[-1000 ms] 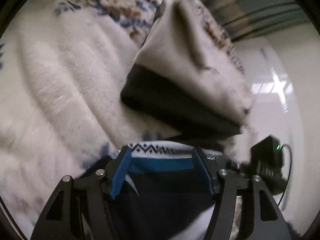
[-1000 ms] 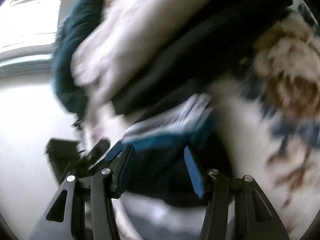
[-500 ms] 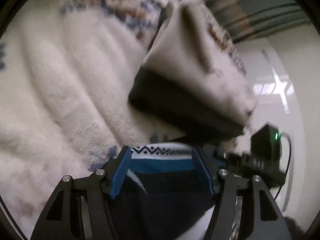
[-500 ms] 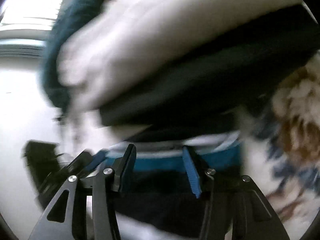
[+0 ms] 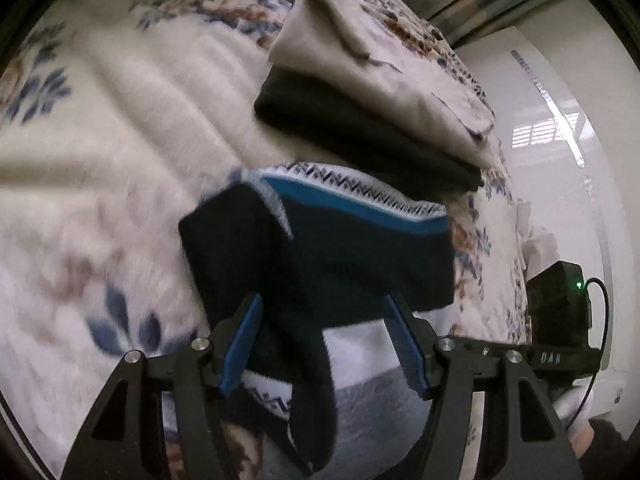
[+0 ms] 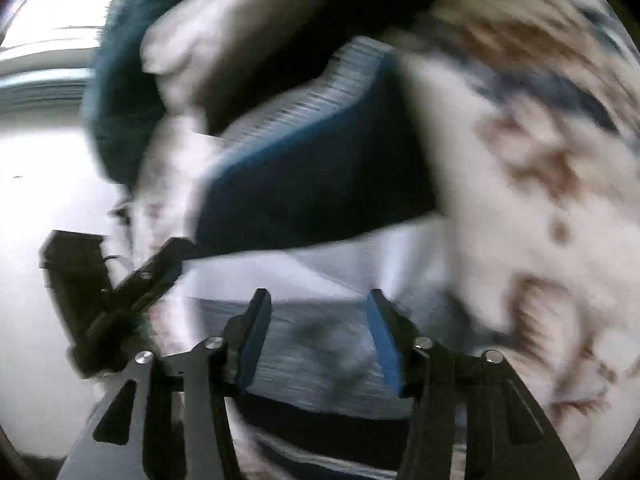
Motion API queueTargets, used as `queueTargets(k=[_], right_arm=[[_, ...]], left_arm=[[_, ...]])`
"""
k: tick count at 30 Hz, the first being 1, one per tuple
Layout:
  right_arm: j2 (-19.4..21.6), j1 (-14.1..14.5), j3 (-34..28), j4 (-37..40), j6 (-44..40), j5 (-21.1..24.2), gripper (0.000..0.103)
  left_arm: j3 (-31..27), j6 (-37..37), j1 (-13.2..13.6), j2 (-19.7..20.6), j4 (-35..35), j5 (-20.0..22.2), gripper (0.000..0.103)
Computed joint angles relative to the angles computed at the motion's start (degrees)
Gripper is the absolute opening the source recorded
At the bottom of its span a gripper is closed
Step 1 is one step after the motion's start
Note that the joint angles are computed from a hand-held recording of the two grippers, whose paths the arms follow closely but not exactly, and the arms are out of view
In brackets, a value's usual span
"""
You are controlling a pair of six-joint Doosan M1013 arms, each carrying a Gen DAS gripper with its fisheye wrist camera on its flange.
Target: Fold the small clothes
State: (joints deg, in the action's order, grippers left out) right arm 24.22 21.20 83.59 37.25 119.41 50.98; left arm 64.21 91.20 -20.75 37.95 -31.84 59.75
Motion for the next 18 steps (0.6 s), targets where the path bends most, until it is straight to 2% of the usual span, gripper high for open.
queueTargets(k=[2, 5, 8, 12, 14, 18], right_arm=[[-1.8, -0.2, 2.3, 1.7, 1.7, -2.6, 0.048], [-5.8, 0.8, 3.9, -4.5, 5.4, -4.1, 0.058], [-10.2, 1.7, 6.9, -5.3, 7.4, -3.1, 0.062], [-16.6, 5.1, 13.2, -5.1, 13.8, 2.1, 0.063], [-19.2, 7.1, 16.4, -4.3, 16.8, 4.3, 0.063], [-23.9, 11.5, 24.1, -0.7, 22.8, 5.0, 0.063]], left_arm=[[1.5, 1.5, 0.0, -2.0, -1.0, -1.5, 0.060], [6.1, 3.1, 0.3, -6.6, -4.3, -4.2, 0.060], [11.4, 1.0, 0.3, -11.8, -3.2, -4.4, 0.060], [20.7, -5.5, 0.6, -18.9, -0.4, -1.7, 0.061], [25.8, -11.5, 0.1, -22.1, 2.6, 1.0, 0.061], [34.2, -17.7, -1.5, -27.0, 4.1, 4.3, 0.060]])
